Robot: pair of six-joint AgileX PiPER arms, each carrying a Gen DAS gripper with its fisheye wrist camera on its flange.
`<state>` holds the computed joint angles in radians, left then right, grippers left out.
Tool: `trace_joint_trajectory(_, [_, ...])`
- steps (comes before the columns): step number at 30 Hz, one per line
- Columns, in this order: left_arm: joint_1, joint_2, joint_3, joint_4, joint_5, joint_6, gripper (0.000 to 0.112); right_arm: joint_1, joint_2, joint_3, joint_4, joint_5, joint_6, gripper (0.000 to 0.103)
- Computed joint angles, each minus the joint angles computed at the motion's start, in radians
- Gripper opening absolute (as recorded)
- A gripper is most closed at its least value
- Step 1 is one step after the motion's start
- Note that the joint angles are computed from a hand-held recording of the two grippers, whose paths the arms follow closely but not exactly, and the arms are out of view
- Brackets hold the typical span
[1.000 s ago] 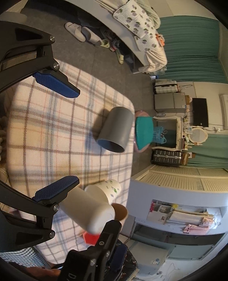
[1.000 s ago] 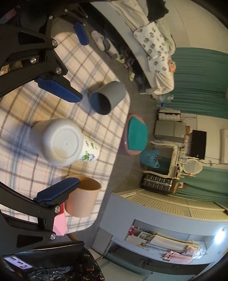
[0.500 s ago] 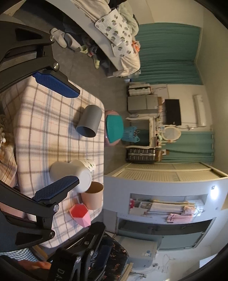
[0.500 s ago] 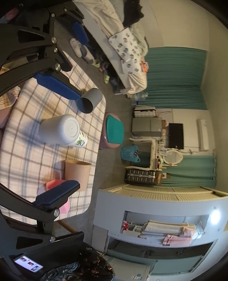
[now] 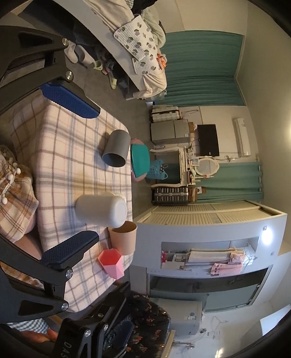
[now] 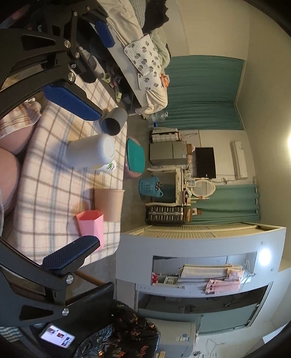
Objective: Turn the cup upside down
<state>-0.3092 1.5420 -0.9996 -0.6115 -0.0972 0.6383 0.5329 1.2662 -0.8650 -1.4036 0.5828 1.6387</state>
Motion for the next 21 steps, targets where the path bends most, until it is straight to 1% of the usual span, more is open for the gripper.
trace_joint_trajectory(1, [-0.005,-0.002,0.005,-0.057,-0.011,0.059,0.103,0.003,-0.002,0.006,-0.004,0.011,0.007,0.103])
trace_joint_trajectory(2, [-0.008,-0.008,0.012,-0.074,-0.012,0.077,0.103,0.005,-0.006,0.015,-0.019,0.017,0.026,0.103])
trace_joint_trajectory(3, [-0.012,-0.014,0.022,-0.053,-0.019,0.057,0.103,0.004,-0.012,0.023,-0.029,0.021,0.044,0.103])
trace_joint_trajectory(4, [-0.011,-0.018,0.028,-0.002,-0.017,0.009,0.103,-0.001,-0.013,0.025,-0.027,0.015,0.047,0.103])
trace_joint_trajectory(7, [-0.008,-0.023,0.034,0.061,-0.013,-0.046,0.103,-0.014,-0.006,0.026,-0.009,0.001,0.036,0.103])
trace_joint_trajectory(9, [0.0,-0.026,0.039,0.157,-0.003,-0.143,0.103,-0.017,-0.002,0.029,-0.001,-0.006,0.036,0.103])
trace_joint_trajectory(10, [0.003,-0.025,0.037,0.152,0.003,-0.142,0.103,-0.02,0.001,0.029,0.006,-0.012,0.032,0.103])
trace_joint_trajectory(11, [0.005,-0.026,0.036,0.186,0.01,-0.18,0.103,-0.02,0.003,0.03,0.008,-0.017,0.032,0.103])
trace_joint_trajectory(12, [0.007,-0.027,0.036,0.191,0.012,-0.187,0.103,-0.016,0.007,0.03,0.008,-0.013,0.035,0.103])
trace_joint_trajectory(14, [0.004,-0.029,0.04,0.138,0.005,-0.14,0.103,-0.009,0.012,0.035,0.001,-0.008,0.045,0.103])
trace_joint_trajectory(16, [0.007,-0.032,0.043,0.171,0.003,-0.174,0.103,-0.005,0.016,0.034,0.005,-0.007,0.042,0.103])
trace_joint_trajectory(21, [0.01,-0.035,0.048,0.094,-0.006,-0.117,0.103,-0.003,0.017,0.036,-0.002,-0.007,0.051,0.103])
